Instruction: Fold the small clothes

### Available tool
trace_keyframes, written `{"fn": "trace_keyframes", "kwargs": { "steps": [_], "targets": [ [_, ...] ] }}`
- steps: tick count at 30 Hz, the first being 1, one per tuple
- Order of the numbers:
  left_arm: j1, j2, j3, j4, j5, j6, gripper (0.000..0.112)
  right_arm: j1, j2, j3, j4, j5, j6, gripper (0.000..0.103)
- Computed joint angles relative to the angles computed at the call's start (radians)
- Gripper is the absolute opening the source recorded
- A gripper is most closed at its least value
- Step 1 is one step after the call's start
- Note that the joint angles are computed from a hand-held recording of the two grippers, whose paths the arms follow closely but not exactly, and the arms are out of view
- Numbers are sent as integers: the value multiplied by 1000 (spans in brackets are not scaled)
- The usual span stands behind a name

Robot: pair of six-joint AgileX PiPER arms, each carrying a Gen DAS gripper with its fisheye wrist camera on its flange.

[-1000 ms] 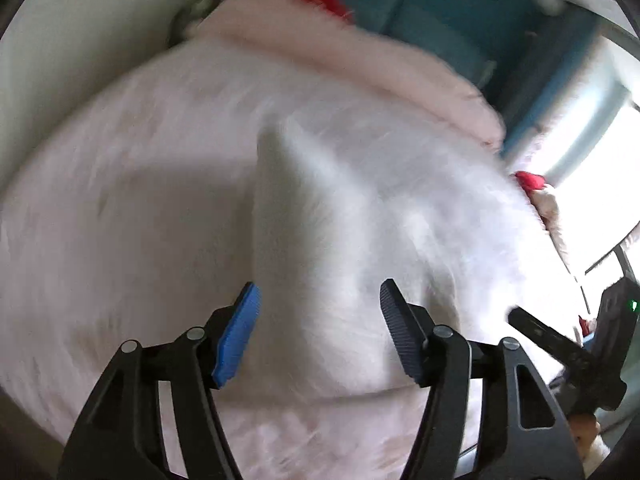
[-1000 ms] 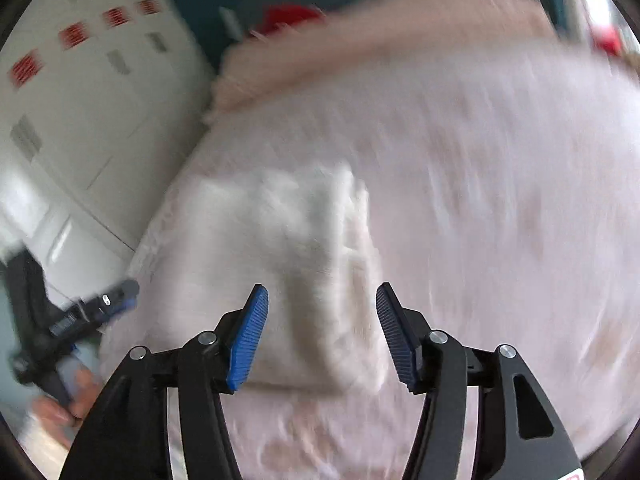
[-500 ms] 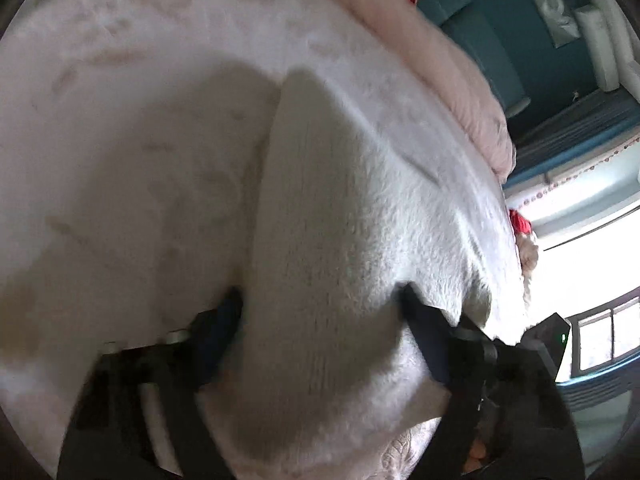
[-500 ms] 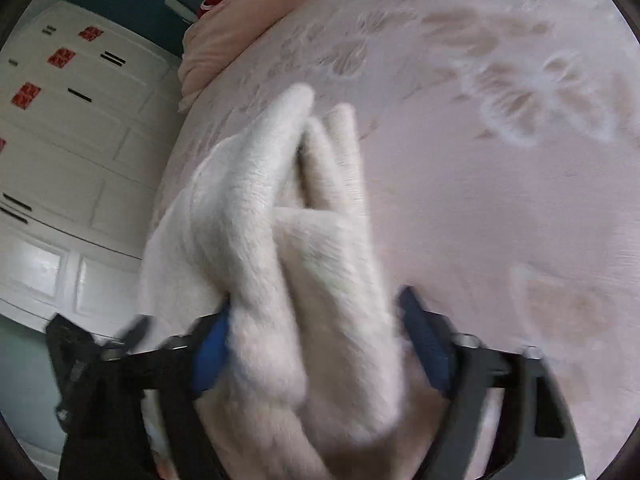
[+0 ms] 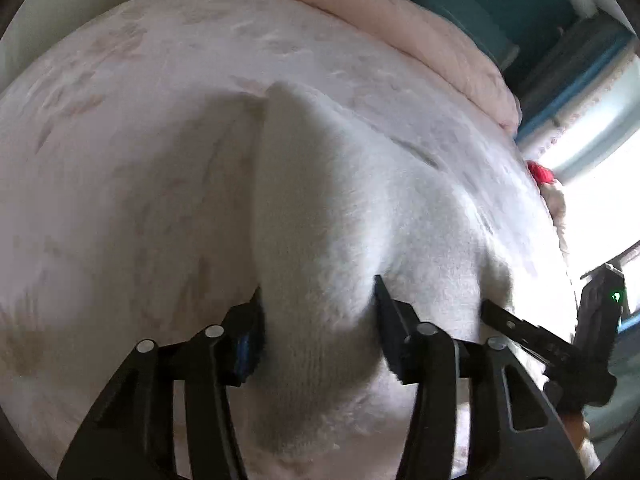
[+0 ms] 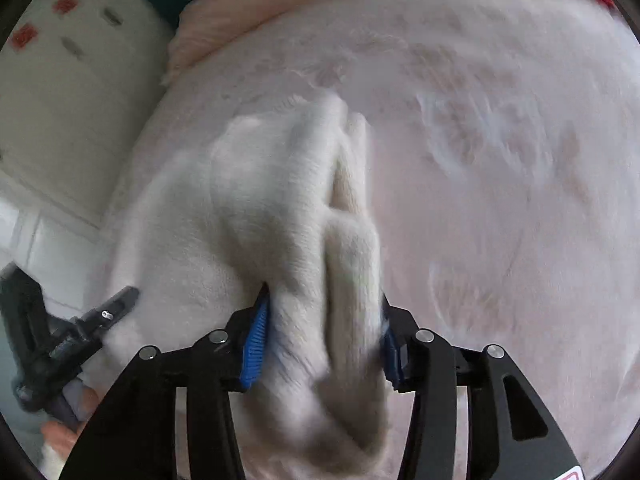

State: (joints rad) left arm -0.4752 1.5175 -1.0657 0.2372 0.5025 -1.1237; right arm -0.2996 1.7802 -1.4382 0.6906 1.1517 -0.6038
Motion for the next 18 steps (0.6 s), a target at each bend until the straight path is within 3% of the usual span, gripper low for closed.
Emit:
{"fn": "trace_keyframes", "kwargs": {
  "steps": [1, 4, 6, 7, 9, 12, 14, 18],
  "targets": [
    [-20, -35, 18, 57, 2, -73, 52, -16, -42, 31, 26, -26, -12, 46],
    [-100, -70, -28, 224, 150, -181, 50, -4, -206, 96, 36, -109, -91, 46],
    [-154, -42, -82, 303, 270, -192, 50, 50, -254, 106, 4, -112, -120, 29],
    [-160, -17, -101, 297, 303, -169, 51, 98, -251, 114, -49, -130, -100, 24],
    [-163, 14, -114, 288, 319, -170, 52, 179, -208, 134, -171, -179, -31, 2],
    [-150, 35, -129, 264, 322, -157, 52, 232, -142, 173, -227, -253, 30, 0],
    [-142, 28, -151, 250, 359, -127, 52, 226, -174, 128, -209, -186, 67, 0],
    [-205, -67, -150, 308, 414, -171, 50, 154, -303, 144, -146, -123, -44, 0]
  ]
}}
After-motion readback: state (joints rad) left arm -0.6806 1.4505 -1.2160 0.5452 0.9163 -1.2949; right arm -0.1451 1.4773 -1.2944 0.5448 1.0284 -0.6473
